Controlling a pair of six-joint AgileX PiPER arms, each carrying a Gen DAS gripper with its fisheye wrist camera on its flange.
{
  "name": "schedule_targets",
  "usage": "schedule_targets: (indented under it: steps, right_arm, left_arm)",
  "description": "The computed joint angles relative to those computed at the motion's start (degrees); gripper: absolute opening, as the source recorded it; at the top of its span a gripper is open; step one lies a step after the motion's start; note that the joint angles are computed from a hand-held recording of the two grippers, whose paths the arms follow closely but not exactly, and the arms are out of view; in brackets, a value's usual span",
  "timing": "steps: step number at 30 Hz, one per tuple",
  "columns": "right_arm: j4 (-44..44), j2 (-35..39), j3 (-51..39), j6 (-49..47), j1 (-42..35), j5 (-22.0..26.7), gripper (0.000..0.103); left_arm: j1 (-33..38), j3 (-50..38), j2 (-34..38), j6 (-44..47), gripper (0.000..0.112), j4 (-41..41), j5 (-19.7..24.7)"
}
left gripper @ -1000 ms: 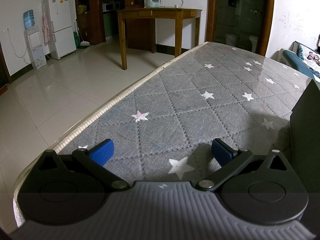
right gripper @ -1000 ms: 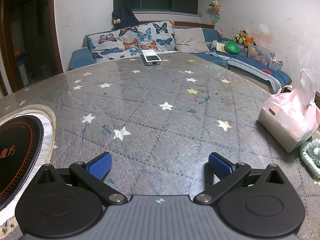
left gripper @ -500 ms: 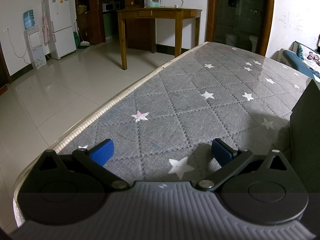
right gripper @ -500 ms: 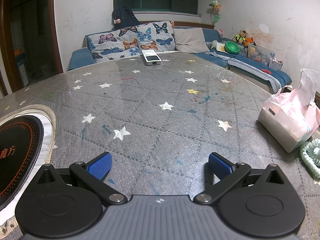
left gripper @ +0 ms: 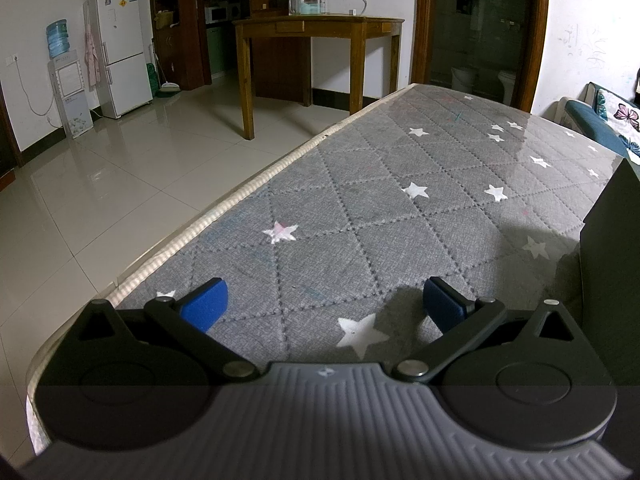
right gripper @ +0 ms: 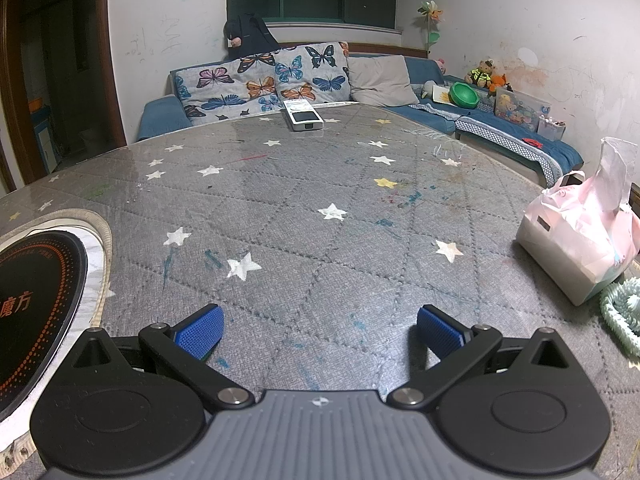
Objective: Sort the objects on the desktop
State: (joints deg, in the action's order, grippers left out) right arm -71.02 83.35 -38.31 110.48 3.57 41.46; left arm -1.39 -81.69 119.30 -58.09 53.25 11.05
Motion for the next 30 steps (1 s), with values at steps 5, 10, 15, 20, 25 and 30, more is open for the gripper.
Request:
schedule_targets:
  steps: [5, 10, 15, 20, 25, 30]
  right_arm:
    - [0.0, 0.0, 0.0, 0.0, 0.0, 0.0, 0.103]
    - [0.0, 0.0, 0.0, 0.0, 0.0, 0.0, 0.103]
    - [0.0, 0.0, 0.0, 0.0, 0.0, 0.0, 0.103]
    - [0.0, 0.0, 0.0, 0.0, 0.0, 0.0, 0.103]
    - [0.0, 0.0, 0.0, 0.0, 0.0, 0.0, 0.103]
    - [-0.1, 0.0, 0.1, 0.1, 0.0, 0.0, 0.103]
  left_arm:
    - [0.0, 0.0, 0.0, -0.1, 0.103, 0.1, 0.0]
    - [0.0, 0.0, 0.1, -0.1, 0.103, 0.1, 0.0]
    - [0.0, 0.0, 0.1, -0.2, 0.103, 0.1, 0.0]
    - [0.0, 0.0, 0.0, -0.2, 0.103, 0.2, 0.0]
    - [-0.1, -0.1, 0.2, -0.6, 0.103, 0.5, 0.1]
    - [-0.1, -0.2, 0.2, -0.7, 0.103, 0.6, 0.1]
